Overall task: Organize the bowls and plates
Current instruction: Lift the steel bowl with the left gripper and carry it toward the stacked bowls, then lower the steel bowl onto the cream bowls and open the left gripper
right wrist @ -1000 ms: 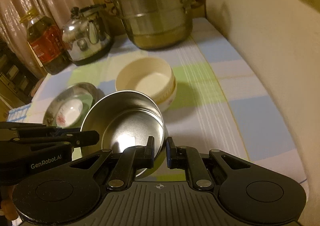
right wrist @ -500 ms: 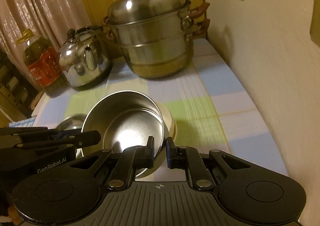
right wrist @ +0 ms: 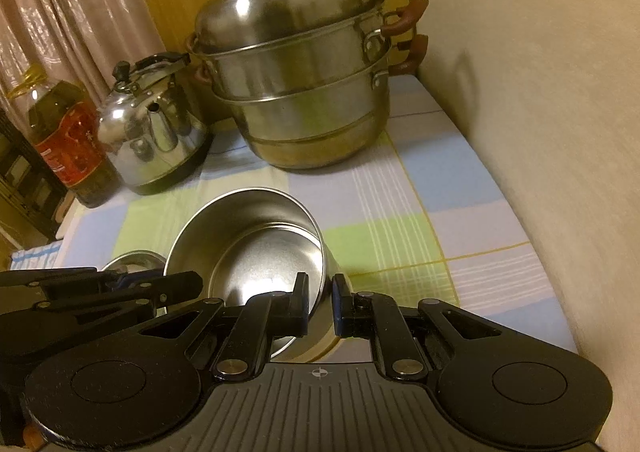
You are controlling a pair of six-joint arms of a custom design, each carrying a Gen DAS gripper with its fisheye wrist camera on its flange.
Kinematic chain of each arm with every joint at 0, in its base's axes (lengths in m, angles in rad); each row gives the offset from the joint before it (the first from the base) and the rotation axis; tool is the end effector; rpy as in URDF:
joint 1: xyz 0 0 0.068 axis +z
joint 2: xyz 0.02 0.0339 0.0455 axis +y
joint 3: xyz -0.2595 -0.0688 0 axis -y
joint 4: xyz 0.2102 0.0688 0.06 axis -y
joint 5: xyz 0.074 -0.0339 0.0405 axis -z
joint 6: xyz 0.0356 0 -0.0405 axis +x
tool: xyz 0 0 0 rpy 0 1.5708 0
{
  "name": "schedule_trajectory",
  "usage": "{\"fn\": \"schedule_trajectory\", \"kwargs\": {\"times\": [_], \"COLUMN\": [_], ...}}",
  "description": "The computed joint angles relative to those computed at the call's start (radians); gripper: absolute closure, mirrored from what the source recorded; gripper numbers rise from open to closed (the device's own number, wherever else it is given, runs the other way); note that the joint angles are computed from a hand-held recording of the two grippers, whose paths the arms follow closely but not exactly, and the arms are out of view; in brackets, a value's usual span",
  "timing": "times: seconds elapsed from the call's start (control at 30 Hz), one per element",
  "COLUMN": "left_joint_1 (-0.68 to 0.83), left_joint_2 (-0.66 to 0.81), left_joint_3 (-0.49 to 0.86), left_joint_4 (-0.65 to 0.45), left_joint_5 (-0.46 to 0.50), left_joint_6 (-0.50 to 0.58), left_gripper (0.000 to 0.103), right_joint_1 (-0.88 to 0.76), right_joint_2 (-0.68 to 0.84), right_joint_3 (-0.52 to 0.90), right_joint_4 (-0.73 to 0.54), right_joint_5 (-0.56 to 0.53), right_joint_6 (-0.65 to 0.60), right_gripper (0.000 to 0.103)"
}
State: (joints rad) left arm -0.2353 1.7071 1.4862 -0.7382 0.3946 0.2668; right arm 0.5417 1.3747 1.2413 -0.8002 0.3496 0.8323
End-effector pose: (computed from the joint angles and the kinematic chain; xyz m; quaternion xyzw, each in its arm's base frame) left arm 0.3224 -0.0914 0.2956 0.2895 0.8911 -0.1823 0.2982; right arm 0.2202 0.1183 0.3132 0.1893 0.9175 0.0679 0.3432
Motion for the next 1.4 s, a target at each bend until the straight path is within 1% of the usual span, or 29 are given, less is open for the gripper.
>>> {"fn": "schedule_trajectory", "kwargs": {"times": [0.27,0.87,0.97,1.13,1.27,1.4], "left_joint_1": [-0.010,-0.027,-0.032,-0.033,-0.037,-0.041], "left_joint_2": [0.036,0.101,0.105,0.131,0.129,0.127], "left_joint_3": [0.011,0.028,0.020,0.052,0.044,0.042], "left_joint_4": [0.006,0.000,0.016,-0.002,0.009,0.008], "left_joint_5": [-0.018,-0.053,-0.065,-0.069,-0.078,-0.085], "left_joint_6": [-0.007,-0.014,-0.022,-0.035,-0.038,-0.044], "left_gripper": [0.095,0.094,0.094,0.093,0.093,0.092], "right_joint_1": [-0.042,-0.090,-0.099,-0.119,-0.123,-0.133], "right_joint_2": [0.031,0.073,0.075,0.077,0.072,0.061], "right_joint_3": [-0.024,-0.056,-0.068,-0.082,-0.095,-0.110], "right_joint_4": [0.047,0.086,0.100,0.126,0.139,0.147], "right_joint_5": [-0.043,-0.114,-0.126,-0.151,-0.141,-0.154], "right_joint_6": [-0.027,-0.051,-0.054,-0.060,-0.060,-0.059], "right_gripper": [0.091,0.092,0.092,0.091,0.091,0.091]}}
